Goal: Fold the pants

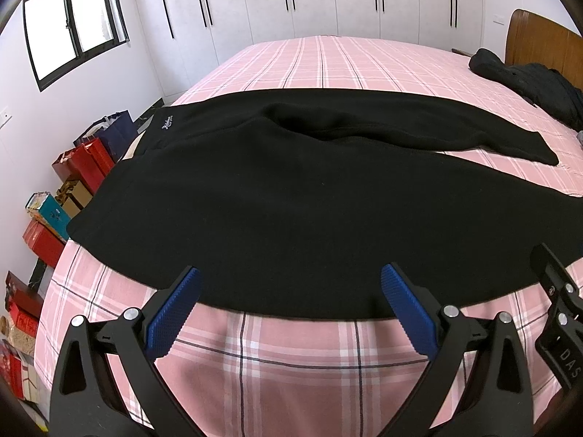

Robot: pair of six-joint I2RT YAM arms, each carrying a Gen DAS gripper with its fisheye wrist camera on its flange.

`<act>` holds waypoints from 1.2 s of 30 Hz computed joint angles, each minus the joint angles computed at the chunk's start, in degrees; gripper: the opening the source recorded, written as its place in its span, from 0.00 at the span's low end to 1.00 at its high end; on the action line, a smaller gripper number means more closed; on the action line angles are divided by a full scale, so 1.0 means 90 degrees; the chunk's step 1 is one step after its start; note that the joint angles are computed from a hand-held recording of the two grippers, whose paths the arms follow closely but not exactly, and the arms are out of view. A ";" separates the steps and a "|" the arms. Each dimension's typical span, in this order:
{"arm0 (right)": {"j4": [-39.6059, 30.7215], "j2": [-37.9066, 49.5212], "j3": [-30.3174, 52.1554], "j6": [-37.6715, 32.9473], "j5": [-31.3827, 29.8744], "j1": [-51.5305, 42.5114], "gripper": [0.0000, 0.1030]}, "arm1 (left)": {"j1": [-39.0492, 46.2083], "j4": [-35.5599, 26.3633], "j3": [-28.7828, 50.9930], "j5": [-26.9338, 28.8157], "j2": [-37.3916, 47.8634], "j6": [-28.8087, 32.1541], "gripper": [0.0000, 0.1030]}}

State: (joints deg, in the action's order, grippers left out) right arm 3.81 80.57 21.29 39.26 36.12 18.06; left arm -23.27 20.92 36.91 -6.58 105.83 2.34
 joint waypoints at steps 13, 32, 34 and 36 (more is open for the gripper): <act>0.0107 0.0057 -0.0017 -0.0038 -0.0067 -0.0044 0.89 | -0.0003 -0.0023 0.0043 -0.0021 0.0047 0.0041 0.94; 0.0509 0.0039 -0.0161 -0.0708 -0.0888 -0.0790 0.89 | 0.0299 -0.0431 0.0260 0.0471 0.0107 0.0235 0.94; 0.0799 -0.0160 -0.0352 -0.1305 -0.1202 -0.1415 0.89 | 0.0649 -0.0678 0.0477 0.0876 0.0089 0.0386 0.94; 0.1142 -0.0103 -0.0369 -0.2228 -0.1965 -0.2461 0.89 | 0.1007 -0.0948 0.0921 0.1116 0.0196 0.0698 0.94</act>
State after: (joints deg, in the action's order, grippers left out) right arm 14.10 79.64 17.97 19.21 18.44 -4.08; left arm -14.21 12.39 45.20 3.45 107.60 8.62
